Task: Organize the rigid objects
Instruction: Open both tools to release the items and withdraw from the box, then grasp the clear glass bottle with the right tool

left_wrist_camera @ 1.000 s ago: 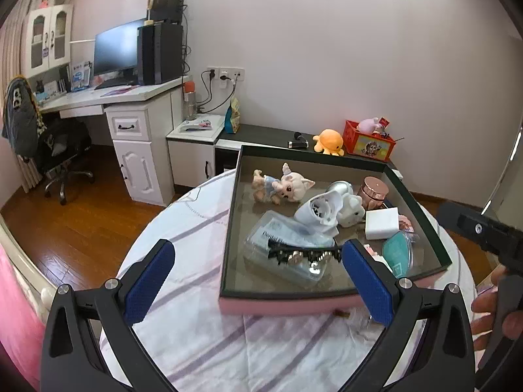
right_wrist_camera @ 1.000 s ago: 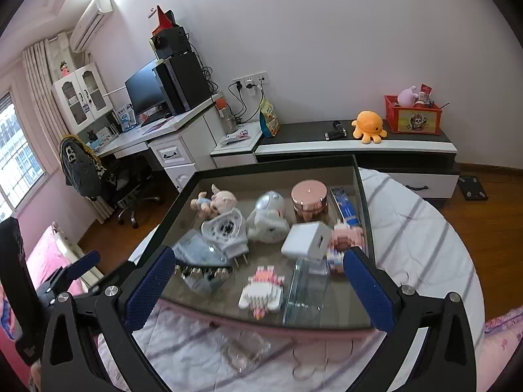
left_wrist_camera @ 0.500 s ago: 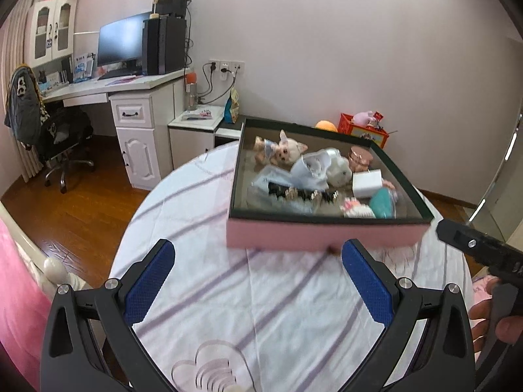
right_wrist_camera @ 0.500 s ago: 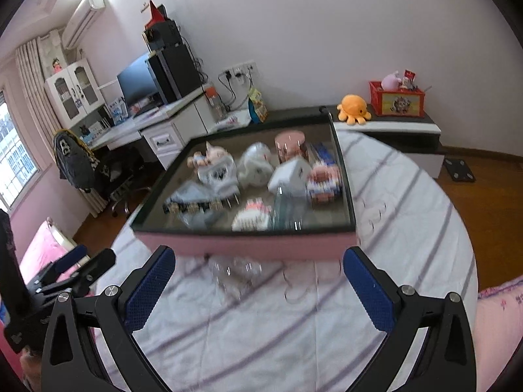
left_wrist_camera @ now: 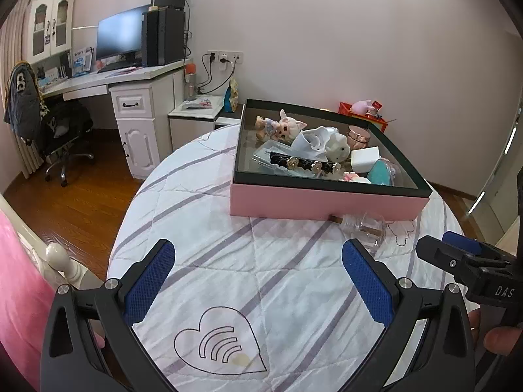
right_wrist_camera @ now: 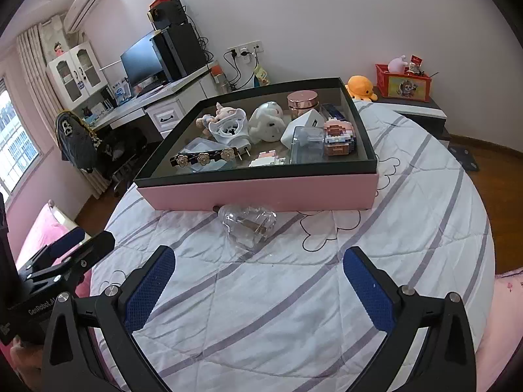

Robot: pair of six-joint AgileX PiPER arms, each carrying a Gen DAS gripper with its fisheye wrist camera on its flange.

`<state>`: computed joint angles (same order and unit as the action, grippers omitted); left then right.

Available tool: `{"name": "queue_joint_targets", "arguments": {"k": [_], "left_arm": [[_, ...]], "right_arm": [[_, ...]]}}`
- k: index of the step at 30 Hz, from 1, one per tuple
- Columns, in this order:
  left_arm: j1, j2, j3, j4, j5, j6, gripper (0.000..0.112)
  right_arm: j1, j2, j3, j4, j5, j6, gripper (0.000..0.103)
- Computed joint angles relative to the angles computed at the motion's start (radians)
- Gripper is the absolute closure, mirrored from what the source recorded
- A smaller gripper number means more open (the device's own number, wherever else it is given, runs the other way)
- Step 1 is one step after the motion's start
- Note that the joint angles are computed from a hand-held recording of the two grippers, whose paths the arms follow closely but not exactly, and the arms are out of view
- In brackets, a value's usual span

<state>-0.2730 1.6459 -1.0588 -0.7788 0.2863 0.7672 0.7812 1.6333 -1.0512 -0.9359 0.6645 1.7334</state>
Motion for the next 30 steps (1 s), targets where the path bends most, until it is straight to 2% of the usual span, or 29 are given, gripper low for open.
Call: {"name": "queue_joint_targets", "arguments": {"k": [13, 18, 20, 22, 27, 30], "left_arm": [[0.014, 0.079, -0.125, 0.066, 0.006, -0.072, 0.009], [0.015, 0.161, -0.248, 0.254, -0.002, -0.286, 0.009], [0.010, 0.216, -0.330, 0.384, 0.022, -0.407, 0.010], [0.004, 0.263, -0.399, 0.482, 0.048, -0.492, 0.016], [0.008, 0.378, -0.565, 0.528, 0.135, -0.539, 0.029], [0.007, 0.467, -0.694, 0.555, 0.224, -0.551, 0.031]], "right_arm": [[-0.049, 0.089, -0.102, 0.105, -0.003, -0.156, 0.000], [-0.076, 0.158, -0.175, 0.194, -0.008, -0.270, 0.000], [-0.090, 0.193, -0.211, 0.220, -0.004, -0.302, 0.000], [-0.101, 0.223, -0.244, 0.243, 0.002, -0.329, 0.002], [-0.110, 0.293, -0.321, 0.279, 0.040, -0.366, 0.010], [-0.107, 0.329, -0.361, 0.290, 0.062, -0.387, 0.011]]}}
